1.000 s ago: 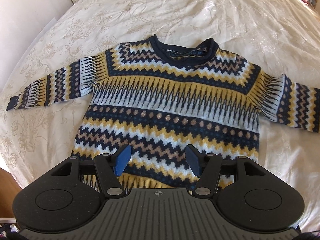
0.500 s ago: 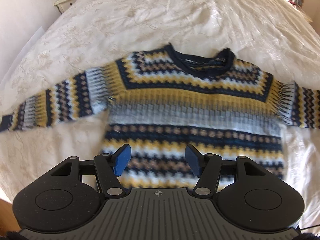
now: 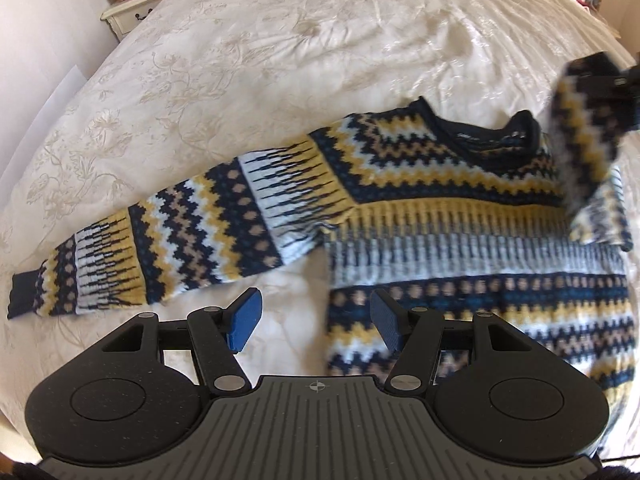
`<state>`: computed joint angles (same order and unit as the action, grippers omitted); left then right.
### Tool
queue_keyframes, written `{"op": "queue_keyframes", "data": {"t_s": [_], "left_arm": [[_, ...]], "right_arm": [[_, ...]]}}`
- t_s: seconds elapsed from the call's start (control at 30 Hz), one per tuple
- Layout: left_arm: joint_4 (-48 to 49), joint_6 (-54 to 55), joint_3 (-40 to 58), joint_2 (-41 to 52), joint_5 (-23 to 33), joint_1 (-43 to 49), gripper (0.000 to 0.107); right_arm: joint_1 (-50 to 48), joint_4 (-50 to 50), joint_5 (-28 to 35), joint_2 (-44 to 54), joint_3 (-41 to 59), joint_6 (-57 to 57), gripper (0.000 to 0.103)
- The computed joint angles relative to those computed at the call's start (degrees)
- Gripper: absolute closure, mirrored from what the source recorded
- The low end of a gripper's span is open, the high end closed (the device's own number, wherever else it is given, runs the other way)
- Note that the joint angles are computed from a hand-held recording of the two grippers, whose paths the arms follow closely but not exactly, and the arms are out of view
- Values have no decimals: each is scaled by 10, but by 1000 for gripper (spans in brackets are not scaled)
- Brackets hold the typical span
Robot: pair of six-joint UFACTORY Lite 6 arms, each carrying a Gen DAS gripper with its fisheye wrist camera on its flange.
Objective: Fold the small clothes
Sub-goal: 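Carry the held sleeve across the sweater body and release it there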
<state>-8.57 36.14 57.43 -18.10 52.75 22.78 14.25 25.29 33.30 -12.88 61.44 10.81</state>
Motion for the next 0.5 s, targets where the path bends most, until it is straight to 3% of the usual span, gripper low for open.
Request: {"op": "queue_keyframes", "data": {"t_s": [0.27,0.37,0.43,0.5], "left_arm": [[-44,60,16,60,-15,47,48],[-46,53,6,63,-26,41,48],[-42,38,-1,62,-32,31,48],[-40,22,-7,61,-35,20,48]], "right_arm": [[153,-53,-90,121,17,101,78],[172,-33,-112,126,3,69,66],[173,-9,-122,113,-16,32,40],[169,0,-126,92,-38,12,35]]}}
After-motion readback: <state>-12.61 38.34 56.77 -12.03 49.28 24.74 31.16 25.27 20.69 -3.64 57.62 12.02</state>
